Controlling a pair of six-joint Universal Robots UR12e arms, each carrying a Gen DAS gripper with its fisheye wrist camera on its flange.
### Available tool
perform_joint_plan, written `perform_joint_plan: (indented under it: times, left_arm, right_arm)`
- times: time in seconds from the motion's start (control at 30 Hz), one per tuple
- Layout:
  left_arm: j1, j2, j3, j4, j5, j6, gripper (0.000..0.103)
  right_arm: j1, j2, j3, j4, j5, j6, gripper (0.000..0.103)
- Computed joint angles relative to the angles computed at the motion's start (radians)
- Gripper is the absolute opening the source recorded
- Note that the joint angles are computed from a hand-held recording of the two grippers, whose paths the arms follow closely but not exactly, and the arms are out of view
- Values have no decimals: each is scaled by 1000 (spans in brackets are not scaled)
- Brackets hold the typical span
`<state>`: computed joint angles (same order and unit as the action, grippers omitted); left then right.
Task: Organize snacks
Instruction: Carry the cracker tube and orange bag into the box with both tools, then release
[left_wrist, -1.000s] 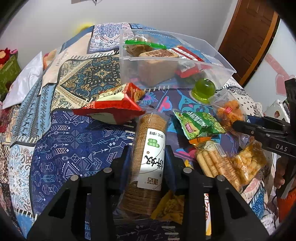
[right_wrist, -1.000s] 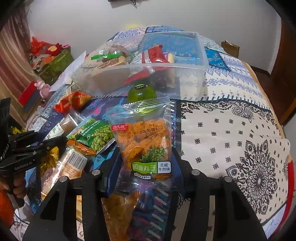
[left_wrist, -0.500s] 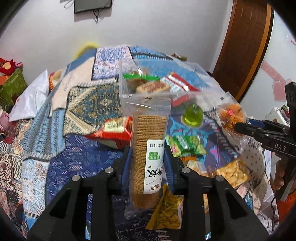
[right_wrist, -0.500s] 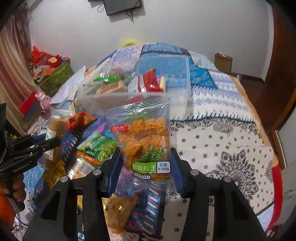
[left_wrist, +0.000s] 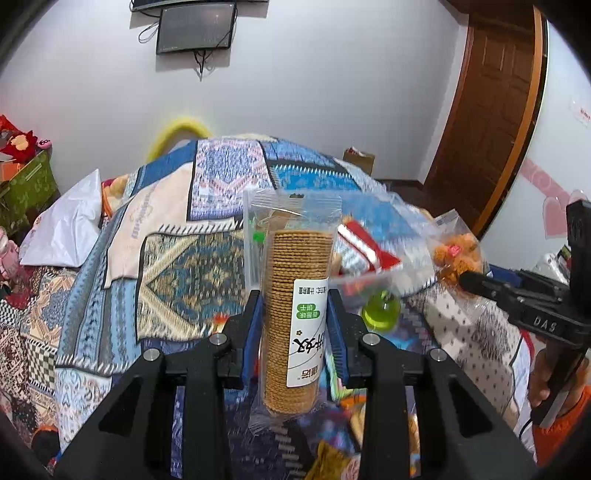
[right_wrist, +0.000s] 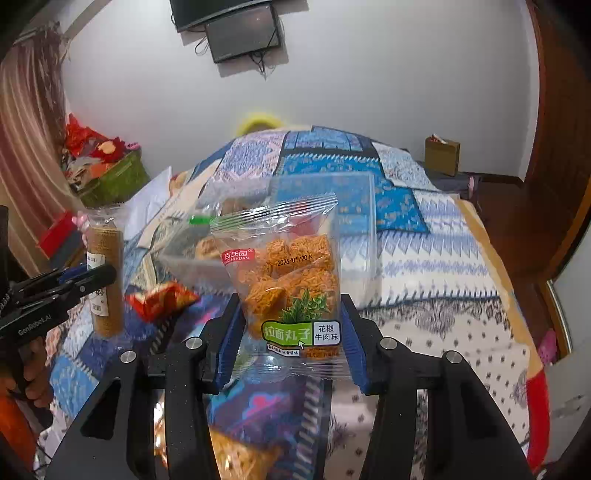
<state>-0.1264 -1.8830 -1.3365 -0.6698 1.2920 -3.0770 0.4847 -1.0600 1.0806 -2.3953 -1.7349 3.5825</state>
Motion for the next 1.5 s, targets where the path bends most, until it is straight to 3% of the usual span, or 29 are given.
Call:
perform_joint_plan:
  times: [0.47, 0.77, 0.93, 1.27, 1.47, 1.5]
  left_arm:
    - [-37, -138, 208, -20, -36, -52, 33]
    - [-60, -242, 351, -107, -61, -88, 33]
    - [-75, -298, 423, -182, -38, -91, 33]
    - [-88, -351, 493, -243, -9, -101, 34]
    - [-95, -350, 498, -262, 34, -48, 43]
    - [-97, -345, 492, -255, 45, -41, 50]
  right_arm:
    - [-27, 60, -94, -12, 1, 4, 46]
    - [-45, 109, -157, 26, 16, 14, 46]
    - [-56, 133, -184, 62, 37, 31, 46]
    - [-62, 174, -243, 144, 43, 18, 46]
    - [-55, 184, -269, 193, 26, -10, 49]
    - [-55, 184, -269, 193, 22, -13, 49]
